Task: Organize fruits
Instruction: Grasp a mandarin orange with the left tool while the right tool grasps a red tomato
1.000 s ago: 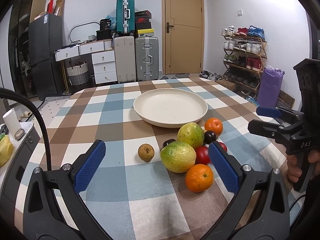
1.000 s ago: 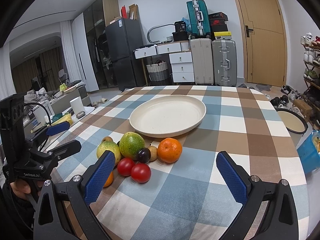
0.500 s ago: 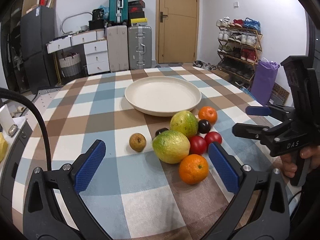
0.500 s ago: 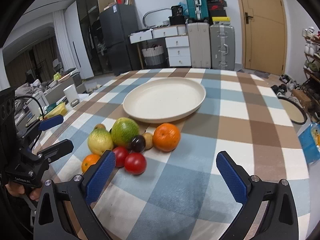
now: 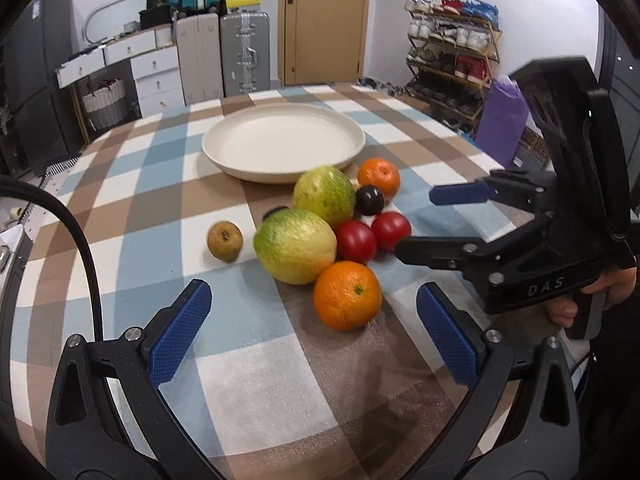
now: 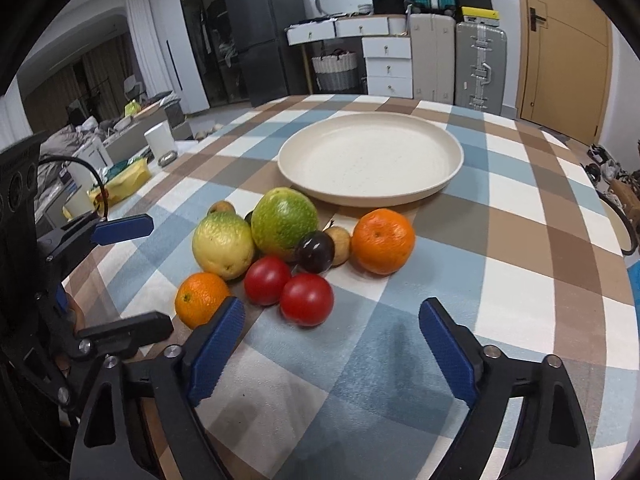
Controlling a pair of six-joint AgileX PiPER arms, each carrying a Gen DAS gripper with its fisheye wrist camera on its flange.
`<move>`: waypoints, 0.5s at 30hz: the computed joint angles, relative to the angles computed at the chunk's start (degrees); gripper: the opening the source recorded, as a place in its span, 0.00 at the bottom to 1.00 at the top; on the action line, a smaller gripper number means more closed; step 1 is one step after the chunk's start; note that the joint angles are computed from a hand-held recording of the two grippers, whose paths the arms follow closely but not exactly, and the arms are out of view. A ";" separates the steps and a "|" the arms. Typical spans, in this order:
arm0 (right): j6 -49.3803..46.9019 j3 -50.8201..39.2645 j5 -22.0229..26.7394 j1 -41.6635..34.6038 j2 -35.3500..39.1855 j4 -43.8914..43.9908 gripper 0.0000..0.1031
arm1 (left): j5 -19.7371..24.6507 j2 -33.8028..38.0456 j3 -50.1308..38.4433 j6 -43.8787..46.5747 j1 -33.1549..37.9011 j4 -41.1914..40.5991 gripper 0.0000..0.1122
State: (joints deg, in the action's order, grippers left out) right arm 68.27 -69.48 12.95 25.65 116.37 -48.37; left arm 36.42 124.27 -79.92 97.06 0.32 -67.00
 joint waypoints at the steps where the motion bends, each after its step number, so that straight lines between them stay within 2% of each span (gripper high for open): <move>1: -2.64 -0.44 0.25 -0.02 0.29 2.27 0.83 | -0.27 0.19 -0.15 -0.68 -0.31 0.90 0.91; 2: -5.82 -1.05 0.63 -0.04 0.62 5.18 0.82 | -0.48 0.41 -0.39 -1.68 -0.67 2.02 0.90; 5: -16.14 -2.31 0.85 -0.51 1.31 14.65 0.72 | 1.00 1.36 -1.83 -4.54 -0.87 5.06 0.83; 8: -22.33 -3.63 1.64 -0.68 2.20 19.68 0.66 | 2.27 1.95 -2.78 -6.26 -1.17 7.08 0.72; 11: -26.11 -4.30 1.30 -1.22 2.80 22.95 0.61 | 3.72 2.34 -3.43 -6.80 -1.25 8.06 0.65; 13: -25.12 -4.48 1.32 -1.18 2.94 21.68 0.50 | 3.84 2.45 -3.57 -7.27 -1.60 8.79 0.57; 15: -28.46 -4.59 0.61 -1.74 3.08 25.10 0.50 | 4.58 2.44 -3.84 -8.02 -1.54 9.52 0.53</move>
